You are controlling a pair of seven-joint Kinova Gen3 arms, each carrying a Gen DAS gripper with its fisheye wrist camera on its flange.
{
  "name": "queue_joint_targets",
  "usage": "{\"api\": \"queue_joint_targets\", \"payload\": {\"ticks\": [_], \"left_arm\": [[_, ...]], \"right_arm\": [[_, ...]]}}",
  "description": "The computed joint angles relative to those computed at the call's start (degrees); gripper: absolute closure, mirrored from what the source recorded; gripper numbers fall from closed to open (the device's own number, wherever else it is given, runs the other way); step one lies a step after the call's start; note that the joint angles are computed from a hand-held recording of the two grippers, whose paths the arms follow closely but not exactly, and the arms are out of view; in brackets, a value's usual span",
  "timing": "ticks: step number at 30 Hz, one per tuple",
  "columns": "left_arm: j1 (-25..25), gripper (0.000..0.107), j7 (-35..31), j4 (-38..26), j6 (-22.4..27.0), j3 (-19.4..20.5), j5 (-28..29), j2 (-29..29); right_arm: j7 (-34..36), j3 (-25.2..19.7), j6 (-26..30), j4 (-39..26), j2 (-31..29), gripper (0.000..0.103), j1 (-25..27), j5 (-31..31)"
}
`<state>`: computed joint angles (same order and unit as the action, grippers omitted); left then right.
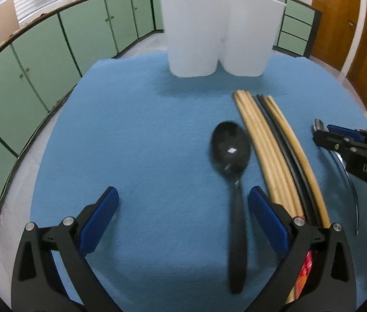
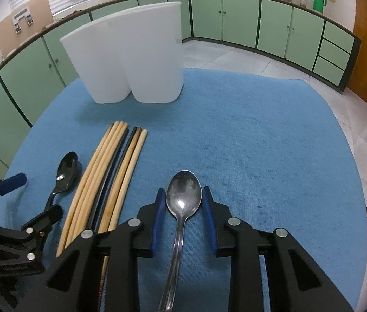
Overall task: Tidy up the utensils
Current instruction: 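Lower the left gripper onto the black spoon and close on its handle, then lift the black spoon with the left gripper and drop it into the white holder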
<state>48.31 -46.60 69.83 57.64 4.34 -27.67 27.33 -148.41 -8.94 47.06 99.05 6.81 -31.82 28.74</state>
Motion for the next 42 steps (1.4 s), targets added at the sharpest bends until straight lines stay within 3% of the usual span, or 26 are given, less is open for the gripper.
{"api": "queue_joint_targets", "payload": {"ticks": [9, 16, 20, 23, 24, 27, 29, 31, 36, 39, 42], "left_arm": [[0.0, 0.01, -4.3, -9.2, 3.4, -1.3, 0.9, 5.8], [-0.3, 0.014, -7.8, -14.0, 4.8, -4.6, 7.6, 8.1], [-0.5, 0.046, -9.0, -12.9, 2.6, -4.3, 9.7, 7.2], [0.2, 0.069, -9.1, -13.2, 2.0, -3.7, 9.0, 7.4], [-0.3, 0.074, -9.0, -13.1, 1.7, -2.5, 8.6, 7.3], [-1.8, 0.074, -7.6, -10.7, -1.1, 0.2, 7.9, 6.1], [-2.3, 0.074, -4.4, -6.7, -5.7, 1.4, 5.3, 4.0], [-1.0, 0.074, 0.3, -1.8, -10.4, 0.7, 1.3, 1.1], [3.9, 0.074, 11.4, 6.9, -21.9, -4.9, -9.9, -5.2], [8.4, 0.074, 17.3, 8.9, -25.4, -9.7, -16.2, -6.7], [10.0, 0.074, 22.7, 9.4, -27.3, -10.6, -23.0, -7.5]], "right_arm": [[1.6, 0.6, -1.8, 0.3, 0.7, 0.074, 0.7, -0.6], [6.4, 1.2, -1.3, -2.0, 1.8, 0.071, 2.2, -4.2], [9.4, 0.4, -0.2, -3.3, 2.4, 0.075, 4.0, -6.1], [7.9, -7.1, 0.8, -3.7, 2.5, 0.075, 10.6, -4.8], [6.5, -9.7, 1.1, -3.6, 2.5, 0.075, 12.7, -3.6], [0.2, -17.1, 0.1, -1.0, 0.9, 0.075, 18.0, 2.0], [-4.4, -21.4, -1.4, 1.1, -0.9, 0.075, 21.1, 6.1], [-9.1, -22.7, -4.0, 4.0, -3.9, 0.075, 21.7, 10.4], [-18.6, -14.5, -6.0, 7.2, -9.2, 0.075, 11.1, 22.1], [-23.8, -8.0, -8.1, 8.8, -11.2, 0.075, 4.4, 28.6], [-26.6, -7.5, -9.7, 9.1, -12.3, 0.075, 4.4, 32.0]]}}
